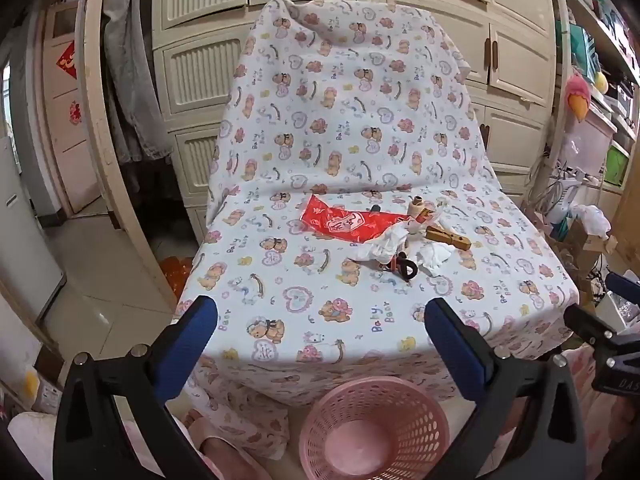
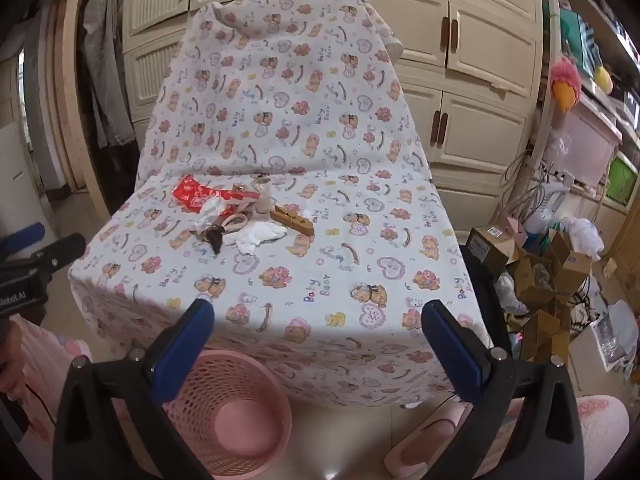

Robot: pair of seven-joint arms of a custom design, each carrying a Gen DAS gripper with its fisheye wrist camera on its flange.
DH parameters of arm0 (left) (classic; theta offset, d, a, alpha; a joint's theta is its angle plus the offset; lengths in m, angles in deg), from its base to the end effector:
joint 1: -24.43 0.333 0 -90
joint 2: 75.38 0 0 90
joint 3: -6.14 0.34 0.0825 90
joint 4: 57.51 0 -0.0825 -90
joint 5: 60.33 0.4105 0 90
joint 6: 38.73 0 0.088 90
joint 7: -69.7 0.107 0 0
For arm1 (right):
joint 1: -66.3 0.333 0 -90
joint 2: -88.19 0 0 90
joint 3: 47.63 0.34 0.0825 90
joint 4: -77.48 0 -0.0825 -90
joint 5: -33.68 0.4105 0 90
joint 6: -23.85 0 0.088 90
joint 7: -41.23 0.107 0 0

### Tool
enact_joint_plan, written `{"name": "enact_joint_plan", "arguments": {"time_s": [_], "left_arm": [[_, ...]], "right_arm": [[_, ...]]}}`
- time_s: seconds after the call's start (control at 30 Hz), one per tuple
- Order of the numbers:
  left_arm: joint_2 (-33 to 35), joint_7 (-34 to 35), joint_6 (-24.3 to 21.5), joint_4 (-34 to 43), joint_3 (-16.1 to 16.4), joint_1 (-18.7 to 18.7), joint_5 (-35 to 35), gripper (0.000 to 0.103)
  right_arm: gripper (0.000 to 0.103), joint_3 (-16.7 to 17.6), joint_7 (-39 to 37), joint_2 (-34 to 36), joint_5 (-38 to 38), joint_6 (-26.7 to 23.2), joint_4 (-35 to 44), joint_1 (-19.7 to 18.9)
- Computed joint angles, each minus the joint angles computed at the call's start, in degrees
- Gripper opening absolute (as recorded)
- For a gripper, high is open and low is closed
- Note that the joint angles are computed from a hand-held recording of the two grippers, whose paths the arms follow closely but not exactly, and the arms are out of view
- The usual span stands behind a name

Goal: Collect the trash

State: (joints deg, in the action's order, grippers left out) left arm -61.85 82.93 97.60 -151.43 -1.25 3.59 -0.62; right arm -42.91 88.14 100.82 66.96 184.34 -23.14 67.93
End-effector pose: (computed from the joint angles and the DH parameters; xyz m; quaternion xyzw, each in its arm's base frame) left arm 0.6304 -0.3180 0.5545 -0.7004 0.5407 -0.2720 0.3784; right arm 0.6988 0.0464 0.5453 -0.7475 0.5035 -0.2508 0.3532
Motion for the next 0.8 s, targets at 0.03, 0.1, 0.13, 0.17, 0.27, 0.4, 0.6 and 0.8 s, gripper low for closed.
{"name": "enact_joint_plan", "arguments": {"time_s": [0.03,0.1,0.13,0.17,0.27,0.4,0.6,0.8], "left_arm": [[-0.19,0.18,1.10,-0.33,-0.07,0.48,-1.12,0.102],[-0.32,0.24,1.58,-0.31,-0.01,0.67,-1.85,0.102],[-0.35,0.09,1.64,-0.33,0.06,0.64,-1.71,0.102],[-0.38,0.11,1.89,-0.36,0.08,0.71,-1.77,0.102],[-0.42,-0.36,2.81,-0.62,0.17,0.88,-1.88,0.102],[-0.14,-0.34,2.71,-0.15,0.31,0.86,-1.95,0.102],[-0.74,-1.72,3.10,-1.23,0.62,0.65,-0.86,0.102],[-0.65,-2.16,2.16,-1.01,0.20,0.62,0.20,0.102]], "right_arm": [[0.103,0.22,-0.53,-0.12,0.29,0.38,-0.30,-0.03],[0.103,0.90,-2.07,-0.35,2.11,-0.03,-0.50,-0.44],[0.103,1.06,-2.56,-0.44,2.99,-0.15,-0.53,-0.51],[0.103,1.18,-3.02,-0.51,3.89,-0.08,-0.58,-0.54],[0.103,0.96,-4.02,-0.99,5.20,-0.06,-0.81,-0.34],[0.103,0.79,-5.99,-1.25,5.69,1.65,-1.40,-0.08],[0.103,0.34,-3.55,-0.65,3.41,2.38,-1.33,0.54],[0.103,0.79,-4.22,-0.72,3.69,2.46,-1.34,0.12]]}}
